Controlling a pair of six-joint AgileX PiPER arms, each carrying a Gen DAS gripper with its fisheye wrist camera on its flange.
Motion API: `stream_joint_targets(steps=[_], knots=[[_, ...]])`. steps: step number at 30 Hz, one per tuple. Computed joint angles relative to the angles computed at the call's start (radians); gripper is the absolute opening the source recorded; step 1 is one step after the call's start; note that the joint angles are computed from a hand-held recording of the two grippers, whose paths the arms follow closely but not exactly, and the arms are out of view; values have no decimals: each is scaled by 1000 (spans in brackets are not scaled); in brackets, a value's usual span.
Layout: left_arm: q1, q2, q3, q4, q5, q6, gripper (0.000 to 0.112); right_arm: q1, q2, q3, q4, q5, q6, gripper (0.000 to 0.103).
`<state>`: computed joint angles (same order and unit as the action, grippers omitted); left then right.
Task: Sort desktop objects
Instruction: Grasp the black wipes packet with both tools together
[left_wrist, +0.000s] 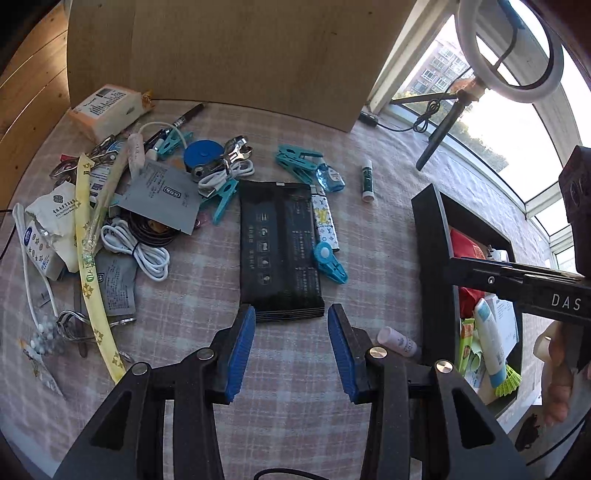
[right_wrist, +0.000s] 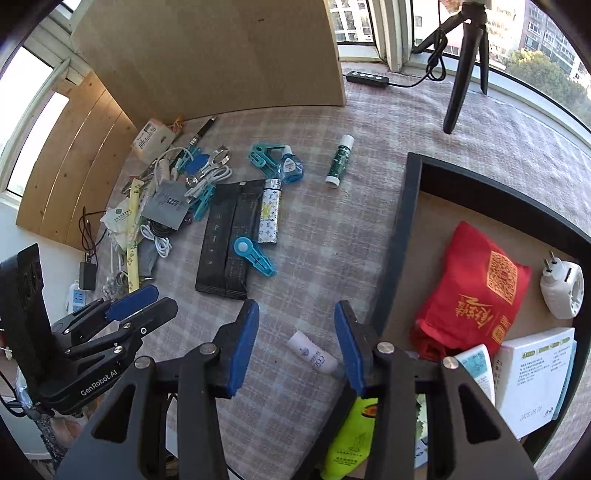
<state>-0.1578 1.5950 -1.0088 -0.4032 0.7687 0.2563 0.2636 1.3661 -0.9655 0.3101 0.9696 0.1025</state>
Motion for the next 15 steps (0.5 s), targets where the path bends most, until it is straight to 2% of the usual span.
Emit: stream_joint_targets(steps=[7,15], knots=[[57,130,-59,-63,-4,93,39,30,273,-198,76,-22,-39,32],[61,265,-148,-100,8,146,39,52,536,-394,121,14,-71,26]])
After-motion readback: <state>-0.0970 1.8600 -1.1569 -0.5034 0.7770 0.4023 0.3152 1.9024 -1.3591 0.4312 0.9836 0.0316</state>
